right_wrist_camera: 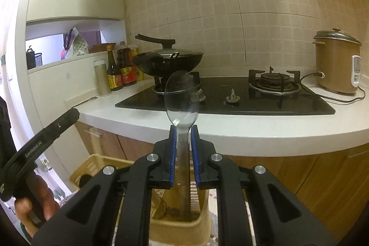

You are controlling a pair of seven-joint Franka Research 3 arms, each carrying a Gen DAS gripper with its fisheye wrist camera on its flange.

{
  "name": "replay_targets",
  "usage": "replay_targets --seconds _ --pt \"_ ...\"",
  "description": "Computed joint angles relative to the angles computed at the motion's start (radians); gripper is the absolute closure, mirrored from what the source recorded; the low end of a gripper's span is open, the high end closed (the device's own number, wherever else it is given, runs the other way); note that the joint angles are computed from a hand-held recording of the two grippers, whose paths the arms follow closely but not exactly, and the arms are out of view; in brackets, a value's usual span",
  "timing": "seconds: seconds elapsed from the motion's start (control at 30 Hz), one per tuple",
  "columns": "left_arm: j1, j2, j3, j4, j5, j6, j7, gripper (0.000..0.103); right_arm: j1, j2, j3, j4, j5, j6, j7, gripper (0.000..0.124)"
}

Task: Organize utensils
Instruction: 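Lift the chopstick and clear spoon and release them into the beige caddy, then grasp a clear spoon with the left tool while the right tool grasps another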

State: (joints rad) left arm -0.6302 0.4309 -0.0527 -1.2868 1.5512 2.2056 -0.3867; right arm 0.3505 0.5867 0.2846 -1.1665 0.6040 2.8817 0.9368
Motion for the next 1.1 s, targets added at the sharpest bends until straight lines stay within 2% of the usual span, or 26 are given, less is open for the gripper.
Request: replay_targets --seconds 0.03,0.07,0.17,0.27,0.33,0.43,0.53,0.57,0.6,0.63,0.67,0.73,0.77,0.87,0.9,0.93,1.0,1.03,1.1 --pt "-0.001 -0.013 -0.002 -0.015 -0.002 0.002 -0.004 0.087 -0.005 -0.010 0.003 -0.013 0.004 -0.001 -0.004 0.100" --pt "-0.001 -0.030 -0.007 -0.034 -0.005 0.003 -0.007 0.083 -0.009 -0.032 0.003 -0.044 0.008 0.005 -0.008 0.098" --pt "0.000 -0.069 -0.028 -0.076 -0.008 -0.008 -0.004 0.081 -0.035 -0.099 0.024 -0.132 0.050 0.028 -0.040 0.098" --pt "0.008 -0.129 -0.062 -0.140 -0.021 -0.003 -0.002 0.072 -0.075 -0.166 0.053 -0.202 0.133 0.008 -0.085 0.098" --pt "0.016 -0.155 -0.088 -0.165 -0.041 -0.007 0.008 0.070 -0.084 -0.217 0.050 -0.256 0.183 0.003 -0.114 0.098" --pt "0.037 -0.194 -0.126 -0.198 -0.115 0.011 0.068 0.069 -0.069 -0.297 0.010 -0.337 0.211 -0.016 -0.114 0.098" --pt "0.066 -0.229 -0.160 -0.236 -0.243 0.049 0.180 0.067 -0.034 -0.369 -0.057 -0.411 0.155 -0.073 -0.041 0.098" --pt "0.083 -0.239 -0.173 -0.251 -0.320 0.079 0.249 0.066 -0.021 -0.385 -0.078 -0.431 0.121 -0.089 -0.004 0.098" --pt "0.094 -0.243 -0.181 -0.258 -0.373 0.091 0.294 0.065 -0.005 -0.400 -0.105 -0.447 0.061 -0.120 0.058 0.098" --pt "0.113 -0.243 -0.195 -0.267 -0.487 0.108 0.397 0.065 0.003 -0.407 -0.123 -0.453 0.017 -0.154 0.104 0.098" --pt "0.129 -0.238 -0.207 -0.271 -0.594 0.110 0.494 0.065 0.008 -0.413 -0.145 -0.454 -0.041 -0.227 0.172 0.098" --pt "0.146 -0.224 -0.218 -0.277 -0.745 0.096 0.613 0.065 0.009 -0.405 -0.163 -0.435 -0.108 -0.335 0.258 0.098" --pt "0.161 -0.217 -0.220 -0.286 -0.827 0.102 0.662 0.066 0.005 -0.391 -0.171 -0.411 -0.136 -0.418 0.302 0.098" --pt "0.225 -0.215 -0.227 -0.364 -1.066 0.241 0.770 0.067 -0.014 -0.340 -0.176 -0.342 -0.154 -0.611 0.366 0.097" --pt "0.235 -0.213 -0.224 -0.380 -1.109 0.268 0.786 0.067 -0.020 -0.324 -0.176 -0.324 -0.155 -0.662 0.380 0.097" --pt "0.246 -0.210 -0.224 -0.393 -1.156 0.294 0.814 0.067 -0.021 -0.316 -0.179 -0.316 -0.168 -0.685 0.391 0.097" --pt "0.277 -0.201 -0.238 -0.414 -1.276 0.340 0.906 0.067 -0.016 -0.302 -0.187 -0.307 -0.213 -0.725 0.422 0.088" --pt "0.283 -0.192 -0.242 -0.408 -1.316 0.336 0.944 0.067 -0.014 -0.294 -0.188 -0.299 -0.226 -0.734 0.434 0.078" --pt "0.274 -0.171 -0.233 -0.378 -1.330 0.286 0.980 0.067 -0.010 -0.285 -0.189 -0.300 -0.254 -0.769 0.453 0.076"
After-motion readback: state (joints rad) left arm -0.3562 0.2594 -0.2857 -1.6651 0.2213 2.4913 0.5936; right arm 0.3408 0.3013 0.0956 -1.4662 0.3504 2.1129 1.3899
